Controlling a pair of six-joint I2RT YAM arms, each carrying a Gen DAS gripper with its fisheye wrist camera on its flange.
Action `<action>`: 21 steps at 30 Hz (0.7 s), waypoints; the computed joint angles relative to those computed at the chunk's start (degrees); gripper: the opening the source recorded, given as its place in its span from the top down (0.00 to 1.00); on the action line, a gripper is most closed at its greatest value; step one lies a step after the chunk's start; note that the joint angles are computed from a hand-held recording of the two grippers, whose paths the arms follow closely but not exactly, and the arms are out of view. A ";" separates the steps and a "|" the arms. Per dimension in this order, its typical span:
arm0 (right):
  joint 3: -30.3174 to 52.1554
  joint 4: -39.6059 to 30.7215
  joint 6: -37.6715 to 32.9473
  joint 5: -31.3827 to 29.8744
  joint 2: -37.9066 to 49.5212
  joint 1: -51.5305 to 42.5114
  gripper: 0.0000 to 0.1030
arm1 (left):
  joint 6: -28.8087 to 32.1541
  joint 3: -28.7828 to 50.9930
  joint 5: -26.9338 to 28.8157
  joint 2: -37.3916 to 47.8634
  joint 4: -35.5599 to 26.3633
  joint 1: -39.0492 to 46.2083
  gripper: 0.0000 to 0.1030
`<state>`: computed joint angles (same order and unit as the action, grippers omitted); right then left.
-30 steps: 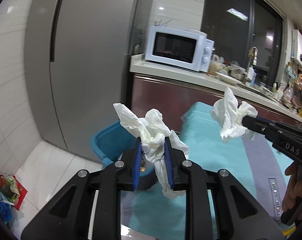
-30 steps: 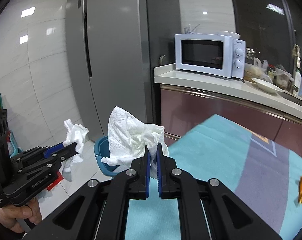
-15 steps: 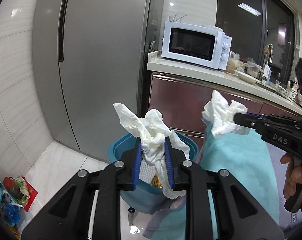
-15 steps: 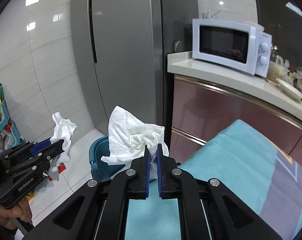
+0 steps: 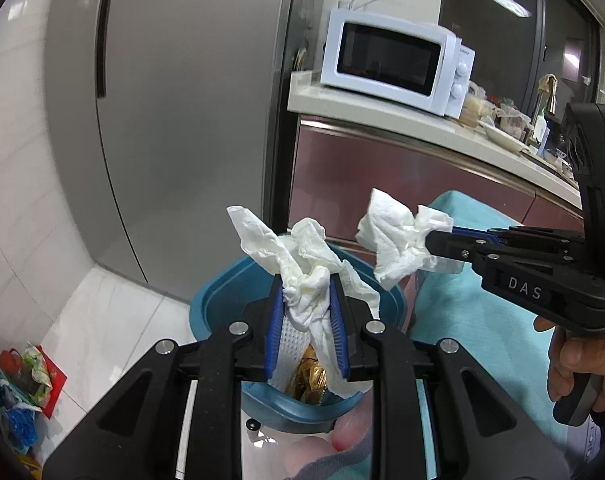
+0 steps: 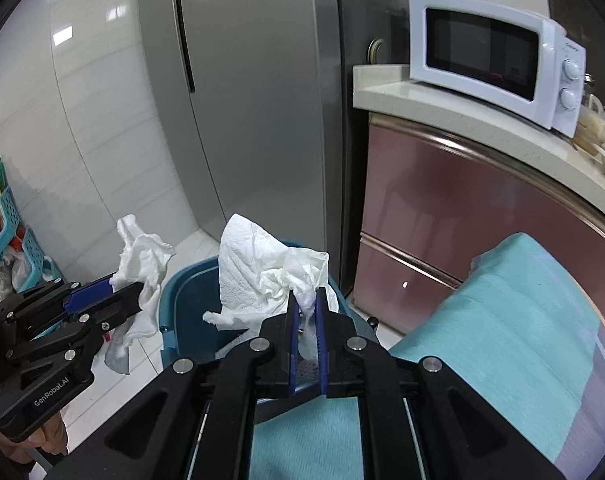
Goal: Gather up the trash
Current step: 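Lower both tissues into the blue bin and open both tools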
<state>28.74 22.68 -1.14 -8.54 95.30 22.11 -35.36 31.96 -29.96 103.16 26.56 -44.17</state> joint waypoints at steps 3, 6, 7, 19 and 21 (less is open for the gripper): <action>3.21 -1.92 -0.83 -0.48 3.50 -0.15 0.93 | 0.04 1.81 4.93 3.97 1.89 3.00 0.79; 7.18 -4.99 -1.68 -1.56 6.82 -0.79 0.93 | 0.29 3.83 7.61 8.01 3.13 4.99 0.79; 8.57 -6.13 -1.73 -2.16 7.95 -1.11 0.93 | 0.17 4.63 9.15 9.26 3.46 6.03 0.79; 24.11 -18.11 -3.34 -2.81 22.28 -0.43 0.90 | 2.05 15.34 18.30 21.96 1.00 13.26 0.75; 25.43 -19.30 -3.45 -2.67 23.69 0.06 0.90 | 2.06 16.54 19.36 23.83 0.76 13.87 0.75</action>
